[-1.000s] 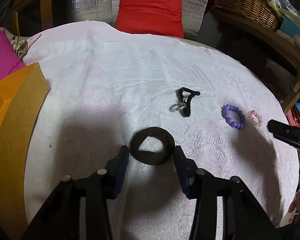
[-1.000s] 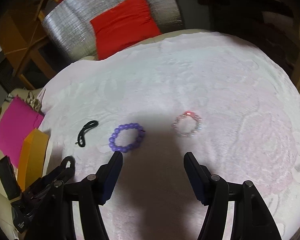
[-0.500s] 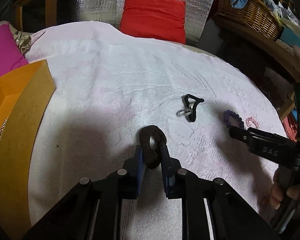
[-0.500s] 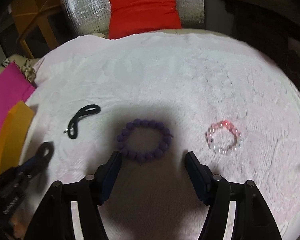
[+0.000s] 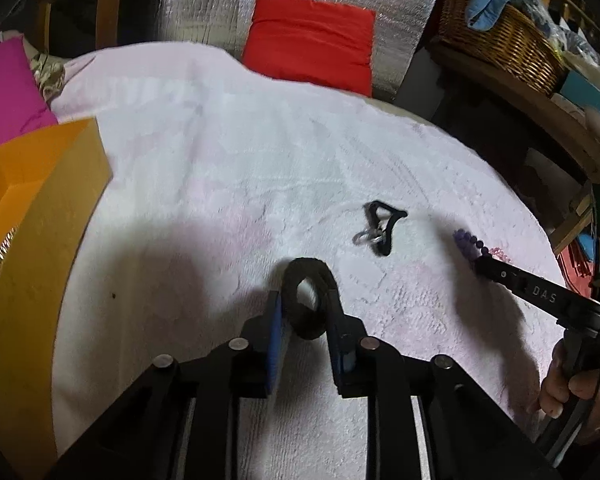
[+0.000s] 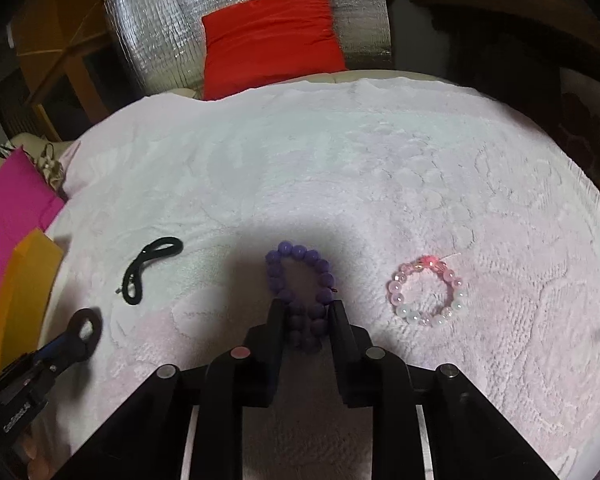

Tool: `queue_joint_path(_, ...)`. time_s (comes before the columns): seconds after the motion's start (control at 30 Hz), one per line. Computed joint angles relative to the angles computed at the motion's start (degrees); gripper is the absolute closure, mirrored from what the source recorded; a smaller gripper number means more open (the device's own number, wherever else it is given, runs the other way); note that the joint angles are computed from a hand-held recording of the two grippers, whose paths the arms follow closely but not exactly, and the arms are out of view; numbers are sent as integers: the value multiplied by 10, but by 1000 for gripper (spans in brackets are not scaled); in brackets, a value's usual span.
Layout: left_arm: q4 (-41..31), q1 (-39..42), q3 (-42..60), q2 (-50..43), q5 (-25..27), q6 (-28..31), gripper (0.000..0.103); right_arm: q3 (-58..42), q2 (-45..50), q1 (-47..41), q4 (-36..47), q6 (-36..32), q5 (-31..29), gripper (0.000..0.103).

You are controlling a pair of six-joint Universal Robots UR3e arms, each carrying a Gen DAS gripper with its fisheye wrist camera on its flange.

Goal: Organize jewelry

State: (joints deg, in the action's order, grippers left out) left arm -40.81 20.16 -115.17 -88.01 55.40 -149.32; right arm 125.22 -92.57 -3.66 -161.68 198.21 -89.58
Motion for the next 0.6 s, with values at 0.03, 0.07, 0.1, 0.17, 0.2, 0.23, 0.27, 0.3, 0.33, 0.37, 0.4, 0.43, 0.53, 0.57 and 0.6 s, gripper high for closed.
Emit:
queue_joint_path(0.03,1,2,-4,5,-5,3,85,9,-13,-8,0,-3,15,80)
queue_joint_path(0.07,-1,3,-7,8,-9,7,86,20,-28,-17,-1,-6,28,81)
queue_joint_path(0.1,-2,3,-9,11,-12,10,88,25,-36,-21,-1,-8,37,85)
queue_joint_path(0.17,-2,0,-12,16,-13,18,90,48,-72,-40,8,-21,65,85)
queue_joint_path(0.2,-1,-1,-13,17,-15,22,91,58,-91,-48,15,-28,77,85)
queue_joint_path(0.23,4,-6,-13,16,-13,19,91,65,-108,-55,26,-35,85,85)
queue_joint_path(0.27,5,-9,-12,16,-13,18,91,72,-124,-62,34,-43,91,85)
queue_joint_path(0.3,2,-8,-12,16,-16,19,91,80,-139,-69,42,-49,97,85)
queue_joint_path(0.33,-3,-7,-12,18,-19,21,91,89,-161,-81,55,-59,108,85)
queue_joint_path(0.37,-9,-5,-10,18,-24,26,91,93,-173,-88,63,-63,114,85)
queue_joint_path(0.4,-13,-4,-10,19,-26,31,91,102,-198,-105,78,-71,129,85)
queue_joint_path(0.43,-13,-6,-11,21,-27,35,92,109,-218,-121,90,-79,141,85)
queue_joint_path(0.53,-15,-13,-11,22,-27,40,92,123,-276,-177,140,-100,167,85)
queue_joint_path(0.57,-18,-13,-13,24,-28,41,92,126,-288,-188,149,-99,170,85)
queue_joint_path(0.6,-21,-13,-15,28,-29,44,92,130,-310,-215,168,-101,175,84)
